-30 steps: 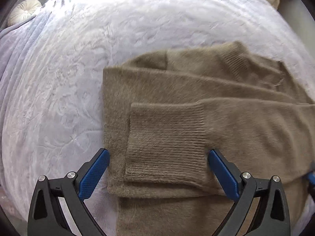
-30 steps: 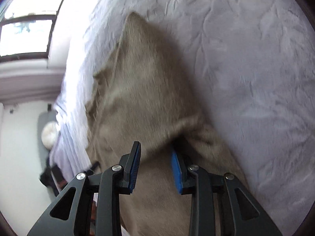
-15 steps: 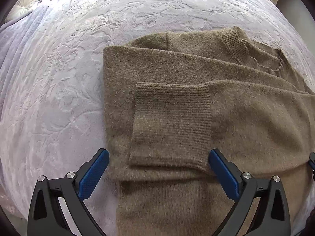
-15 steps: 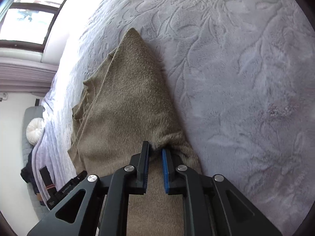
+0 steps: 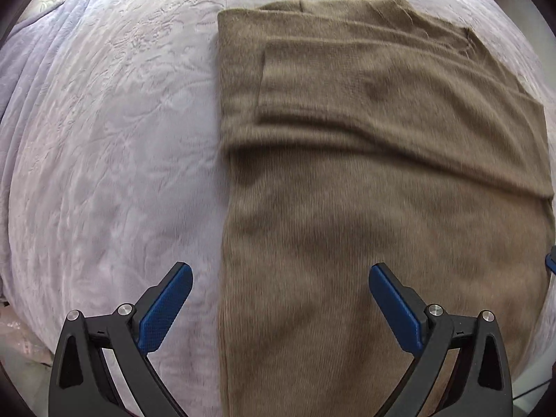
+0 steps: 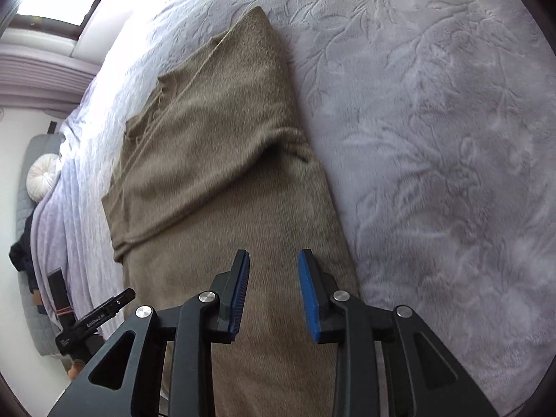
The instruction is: Fold small clothes
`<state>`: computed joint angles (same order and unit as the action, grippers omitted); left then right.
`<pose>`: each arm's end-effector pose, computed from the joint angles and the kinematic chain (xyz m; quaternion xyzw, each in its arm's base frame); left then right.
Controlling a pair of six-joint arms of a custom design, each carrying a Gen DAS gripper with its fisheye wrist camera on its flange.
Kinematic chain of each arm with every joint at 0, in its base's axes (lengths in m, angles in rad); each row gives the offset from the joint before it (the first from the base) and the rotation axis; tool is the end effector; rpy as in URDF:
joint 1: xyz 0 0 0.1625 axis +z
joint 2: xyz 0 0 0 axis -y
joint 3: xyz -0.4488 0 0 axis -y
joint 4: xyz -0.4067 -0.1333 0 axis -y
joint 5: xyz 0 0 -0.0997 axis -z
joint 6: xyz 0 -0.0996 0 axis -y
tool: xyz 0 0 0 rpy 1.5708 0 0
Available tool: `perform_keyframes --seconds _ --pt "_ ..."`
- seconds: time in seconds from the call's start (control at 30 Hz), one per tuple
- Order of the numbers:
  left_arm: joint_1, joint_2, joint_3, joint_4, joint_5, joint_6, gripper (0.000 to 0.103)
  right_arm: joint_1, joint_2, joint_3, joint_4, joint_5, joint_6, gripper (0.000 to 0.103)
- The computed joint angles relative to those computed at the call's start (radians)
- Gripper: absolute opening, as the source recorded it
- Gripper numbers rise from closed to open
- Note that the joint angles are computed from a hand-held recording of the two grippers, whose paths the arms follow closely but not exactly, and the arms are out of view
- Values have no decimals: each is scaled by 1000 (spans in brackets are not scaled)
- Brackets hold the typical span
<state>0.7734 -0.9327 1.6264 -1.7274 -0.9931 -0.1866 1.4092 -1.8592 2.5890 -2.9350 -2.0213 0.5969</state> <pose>-0.3147 -0.5695 0.1403 0.3500 0.8587 0.0944 0.3622 0.0391 -0.3194 0.3085 -0.4076 -0.8345 0.3427 0.1416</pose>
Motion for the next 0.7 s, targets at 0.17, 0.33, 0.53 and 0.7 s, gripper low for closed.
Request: perform_keyframes --seconds 0.17,0.33,0.53,0.7 --pt "-19 -61 51 36 -22 -3 102 45 -8 0 64 -23 33 44" --pt "-51 -145 132 53 -28 15 102 111 12 -26 156 -71 65 44" --pt "-72 -185 147 72 -42 12 102 151 17 -40 206 -96 100 44" --pt "-69 -197 135 82 -36 34 102 156 3 -36 234 -114 112 44"
